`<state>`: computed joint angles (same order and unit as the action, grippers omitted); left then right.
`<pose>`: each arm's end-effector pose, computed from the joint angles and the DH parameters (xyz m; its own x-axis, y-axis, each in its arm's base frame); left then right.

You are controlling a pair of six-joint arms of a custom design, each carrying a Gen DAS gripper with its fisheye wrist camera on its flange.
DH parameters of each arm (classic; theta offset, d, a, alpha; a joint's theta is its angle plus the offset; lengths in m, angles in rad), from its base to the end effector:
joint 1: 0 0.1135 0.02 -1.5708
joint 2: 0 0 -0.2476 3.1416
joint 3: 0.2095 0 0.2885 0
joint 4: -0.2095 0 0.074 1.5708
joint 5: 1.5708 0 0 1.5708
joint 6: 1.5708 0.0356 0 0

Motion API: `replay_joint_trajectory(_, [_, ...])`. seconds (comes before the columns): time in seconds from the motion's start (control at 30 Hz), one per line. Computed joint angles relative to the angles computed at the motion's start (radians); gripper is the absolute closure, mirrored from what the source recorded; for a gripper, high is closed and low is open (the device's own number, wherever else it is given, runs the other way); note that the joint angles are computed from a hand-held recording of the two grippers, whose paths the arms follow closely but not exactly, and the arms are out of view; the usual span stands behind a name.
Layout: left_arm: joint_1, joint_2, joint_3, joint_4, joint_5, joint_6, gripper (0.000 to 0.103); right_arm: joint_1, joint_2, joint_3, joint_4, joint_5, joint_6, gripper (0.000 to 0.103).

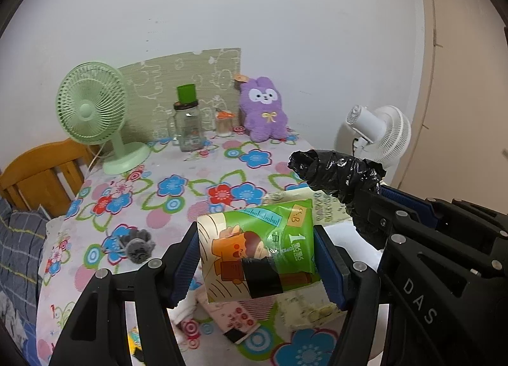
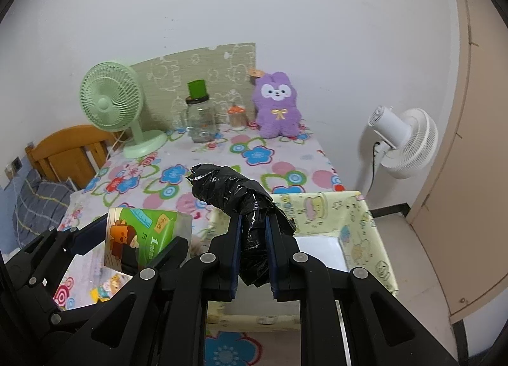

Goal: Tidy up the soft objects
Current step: 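Carry the green pack and black bag over the yellow-green box with both tools, then open the left tool dropping the green pack while the right tool releases the black bag into the box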

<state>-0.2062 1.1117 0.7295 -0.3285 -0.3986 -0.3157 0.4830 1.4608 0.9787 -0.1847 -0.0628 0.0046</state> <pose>0.2724 -0.0429 0.2162 -0.5762 -0.1718 -0.7991 -0.2926 0.9562 0.0054 0.3149 0.1677 0.2142 -0.5501 -0.2833 -0.7856 -0.5047 0.8623 0.0424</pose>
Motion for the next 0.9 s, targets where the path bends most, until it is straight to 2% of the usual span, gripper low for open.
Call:
replay_joint_trajectory(0.6, [-0.064,0.289,0.152,0.070,0.051,0.006,0.034,-0.150,0.121,0.046,0.006,-0.043,-0.019,0.086])
replay_joint_trajectory(0.9, [-0.074,0.407,0.218,0.064,0.060,0.009,0.026,-0.185,0.200,0.082,-0.005,-0.052,-0.017,0.084])
